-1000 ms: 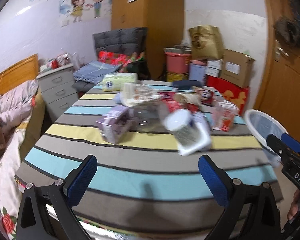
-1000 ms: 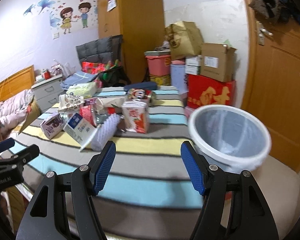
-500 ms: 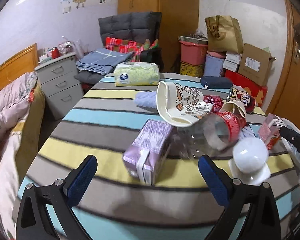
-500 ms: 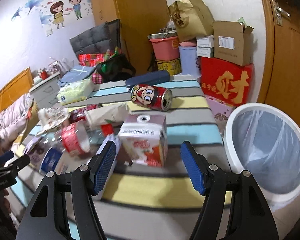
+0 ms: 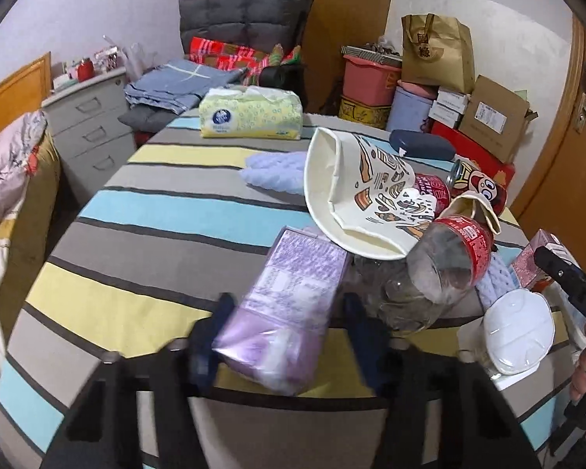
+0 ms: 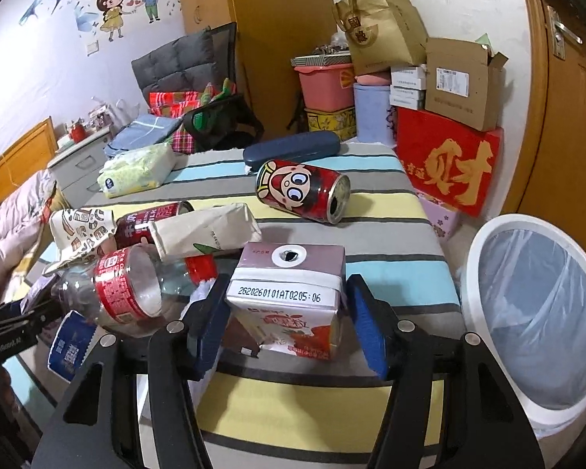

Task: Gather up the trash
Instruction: 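Grasp the purple carton with the left tool while the right tool grasps the pink carton, then carry both cartons over the white bin and open both tools to drop them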

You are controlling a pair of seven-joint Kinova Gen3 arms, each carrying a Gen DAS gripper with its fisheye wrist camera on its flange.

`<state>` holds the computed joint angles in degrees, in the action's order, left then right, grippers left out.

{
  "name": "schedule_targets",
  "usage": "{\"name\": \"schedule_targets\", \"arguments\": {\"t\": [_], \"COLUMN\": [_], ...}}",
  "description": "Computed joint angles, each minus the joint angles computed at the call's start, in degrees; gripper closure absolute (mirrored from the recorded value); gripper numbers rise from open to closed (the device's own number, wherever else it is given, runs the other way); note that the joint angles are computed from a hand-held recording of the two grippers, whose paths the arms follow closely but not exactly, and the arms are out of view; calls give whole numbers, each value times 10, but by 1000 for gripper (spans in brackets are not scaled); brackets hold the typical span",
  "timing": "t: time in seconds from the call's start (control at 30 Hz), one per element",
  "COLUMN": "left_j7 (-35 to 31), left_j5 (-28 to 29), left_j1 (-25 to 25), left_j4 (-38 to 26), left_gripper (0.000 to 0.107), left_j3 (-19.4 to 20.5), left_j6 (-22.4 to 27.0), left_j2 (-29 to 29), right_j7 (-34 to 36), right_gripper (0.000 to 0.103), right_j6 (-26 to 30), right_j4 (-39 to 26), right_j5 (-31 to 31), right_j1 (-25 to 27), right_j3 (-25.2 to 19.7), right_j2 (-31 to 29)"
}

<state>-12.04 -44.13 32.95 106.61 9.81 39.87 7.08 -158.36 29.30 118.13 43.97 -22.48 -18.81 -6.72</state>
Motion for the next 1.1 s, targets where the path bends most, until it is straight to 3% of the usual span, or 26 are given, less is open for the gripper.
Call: {"name": "schedule_targets", "arguments": {"t": [0.1, 0.3, 0.67, 0.93, 1.1], "left_j7": [20, 60, 133, 143, 116], "left_j5": [-19, -42, -104, -147, -154], "left_j1": [9, 16, 42, 71, 96], "left_j4": [1, 7, -7, -51, -99], "left_gripper": [71, 71, 71, 71, 71], "left_j3": [1, 11, 58, 91, 94], "left_j6": [10, 13, 77, 124, 137], "left_j2": [-1, -15, -42, -46, -23], "right_j7": [-9, -27, -27, 0, 38], "right_gripper": [42, 43, 43, 43, 43], "right_j6": [-9, -12, -39, -63, -77], "right_j4": [4, 8, 28, 46, 55], "right_j5": [6, 30, 39, 7, -23], "right_j1": [6, 14, 57, 111, 145], "right_j3": [0, -13, -35, -56, -57], "right_j2": [-7, -18, -59, -102, -128]}}
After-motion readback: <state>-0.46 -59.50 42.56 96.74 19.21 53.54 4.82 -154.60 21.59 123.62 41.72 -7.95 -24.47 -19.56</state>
